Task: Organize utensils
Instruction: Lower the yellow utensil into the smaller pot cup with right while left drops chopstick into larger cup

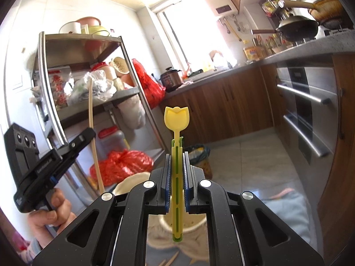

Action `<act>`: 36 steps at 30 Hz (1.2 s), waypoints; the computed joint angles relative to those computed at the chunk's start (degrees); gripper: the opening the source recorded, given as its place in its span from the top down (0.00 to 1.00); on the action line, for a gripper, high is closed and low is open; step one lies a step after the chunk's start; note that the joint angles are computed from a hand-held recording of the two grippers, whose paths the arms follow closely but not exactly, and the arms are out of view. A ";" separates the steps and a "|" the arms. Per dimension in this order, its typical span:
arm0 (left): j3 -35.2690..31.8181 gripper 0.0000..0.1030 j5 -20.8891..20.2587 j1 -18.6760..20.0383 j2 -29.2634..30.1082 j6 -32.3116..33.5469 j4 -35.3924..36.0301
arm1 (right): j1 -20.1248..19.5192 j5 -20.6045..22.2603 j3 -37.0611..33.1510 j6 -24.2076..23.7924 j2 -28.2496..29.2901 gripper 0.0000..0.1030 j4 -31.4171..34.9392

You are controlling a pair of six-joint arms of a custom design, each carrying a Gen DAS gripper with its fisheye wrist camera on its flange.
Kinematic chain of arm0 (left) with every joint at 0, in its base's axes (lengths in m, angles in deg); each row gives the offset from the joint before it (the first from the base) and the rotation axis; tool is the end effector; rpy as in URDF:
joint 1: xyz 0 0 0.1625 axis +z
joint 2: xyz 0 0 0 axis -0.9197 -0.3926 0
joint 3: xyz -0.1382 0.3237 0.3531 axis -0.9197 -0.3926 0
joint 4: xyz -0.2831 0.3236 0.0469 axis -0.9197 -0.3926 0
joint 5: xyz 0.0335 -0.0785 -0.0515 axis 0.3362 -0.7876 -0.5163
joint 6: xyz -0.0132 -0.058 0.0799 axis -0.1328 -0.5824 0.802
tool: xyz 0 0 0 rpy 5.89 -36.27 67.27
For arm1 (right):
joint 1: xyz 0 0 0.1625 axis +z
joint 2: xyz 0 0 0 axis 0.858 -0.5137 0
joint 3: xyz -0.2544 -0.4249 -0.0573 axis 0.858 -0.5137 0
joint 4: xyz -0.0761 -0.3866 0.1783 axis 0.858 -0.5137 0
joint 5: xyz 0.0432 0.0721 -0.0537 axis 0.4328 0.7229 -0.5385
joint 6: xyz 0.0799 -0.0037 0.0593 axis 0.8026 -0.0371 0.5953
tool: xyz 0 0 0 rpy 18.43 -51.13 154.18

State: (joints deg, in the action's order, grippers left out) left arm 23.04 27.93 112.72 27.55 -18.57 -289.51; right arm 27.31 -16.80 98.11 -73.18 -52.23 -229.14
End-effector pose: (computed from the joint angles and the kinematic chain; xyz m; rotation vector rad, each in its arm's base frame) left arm -0.4341 -0.7454 0.1264 0.4873 1.8856 -1.8440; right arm 0.1256 -0.8766 0.3641 -1.1889 2.4872 -1.0952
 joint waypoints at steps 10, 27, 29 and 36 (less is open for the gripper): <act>-1.05 0.95 -0.17 1.80 1.52 -1.39 1.03 | 1.18 -3.63 2.89 -3.56 1.55 0.90 -9.71; 3.28 0.95 7.79 0.62 0.76 -8.11 10.26 | 1.03 -11.20 8.64 -10.85 -0.48 0.90 -11.81; 2.95 0.95 8.56 0.66 0.81 -8.70 11.27 | 1.22 -12.13 8.45 -10.88 -0.29 0.90 -11.81; 3.37 0.95 9.47 0.73 0.49 -8.79 10.70 | 1.64 -14.73 7.92 -11.31 0.40 0.85 -12.20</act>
State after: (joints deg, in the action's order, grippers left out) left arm 26.41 37.41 113.45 28.04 -27.36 -278.81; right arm 28.95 -31.53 106.03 -84.49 -51.83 -241.33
